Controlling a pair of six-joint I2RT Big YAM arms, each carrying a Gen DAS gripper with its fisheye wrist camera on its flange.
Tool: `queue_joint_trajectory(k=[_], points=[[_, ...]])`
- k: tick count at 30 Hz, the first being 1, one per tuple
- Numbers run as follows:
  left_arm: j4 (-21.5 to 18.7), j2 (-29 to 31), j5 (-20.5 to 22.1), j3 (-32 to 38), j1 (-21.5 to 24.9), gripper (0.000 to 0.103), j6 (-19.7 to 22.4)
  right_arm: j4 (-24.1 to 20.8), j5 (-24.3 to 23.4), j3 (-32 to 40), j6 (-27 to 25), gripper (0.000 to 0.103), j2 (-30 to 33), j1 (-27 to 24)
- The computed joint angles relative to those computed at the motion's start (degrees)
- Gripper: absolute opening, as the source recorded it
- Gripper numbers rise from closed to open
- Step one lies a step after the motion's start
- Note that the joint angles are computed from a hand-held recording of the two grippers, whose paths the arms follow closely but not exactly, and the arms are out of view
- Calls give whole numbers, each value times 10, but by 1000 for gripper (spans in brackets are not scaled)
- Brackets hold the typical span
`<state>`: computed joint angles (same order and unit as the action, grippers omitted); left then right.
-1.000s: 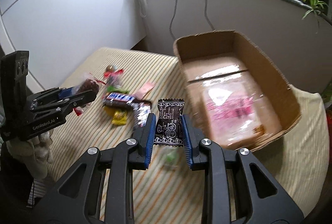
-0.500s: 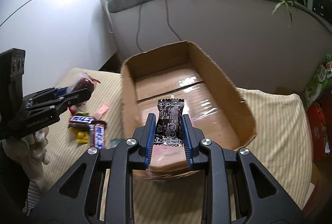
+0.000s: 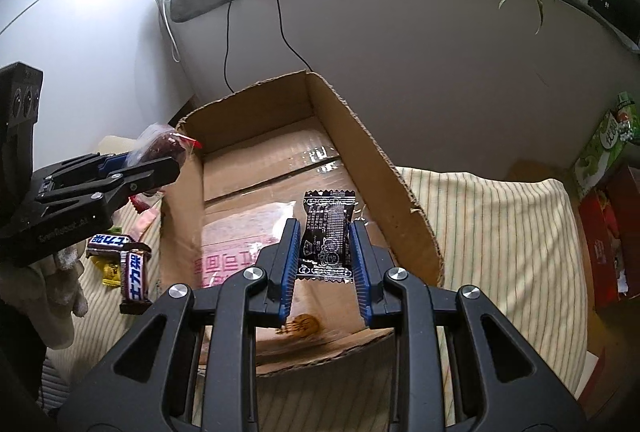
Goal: Organize snacks
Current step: 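Carry both snacks over the box and open both tools to drop them, then withdraw both tools from the box back toward the remaining snacks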
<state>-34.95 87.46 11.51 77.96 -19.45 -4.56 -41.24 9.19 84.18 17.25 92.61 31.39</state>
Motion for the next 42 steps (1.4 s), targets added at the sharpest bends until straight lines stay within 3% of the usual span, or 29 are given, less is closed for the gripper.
queue_joint_trajectory(k=[21,23,25,26,42], points=[[-14,14,-7,19,-12,35,7,-7,-5,11,-3,27,15,-6],[-12,12,-6,16,-10,35,4,-8,-2,10,-2,31,14,-5],[-11,8,-5,13,-7,35,3,-4,8,7,-1,57,11,-2],[-11,6,-5,12,-6,35,3,-2,10,6,-1,59,9,-1],[-1,-60,10,-38,21,35,-5,-3,24,-3,8,59,-20,38]])
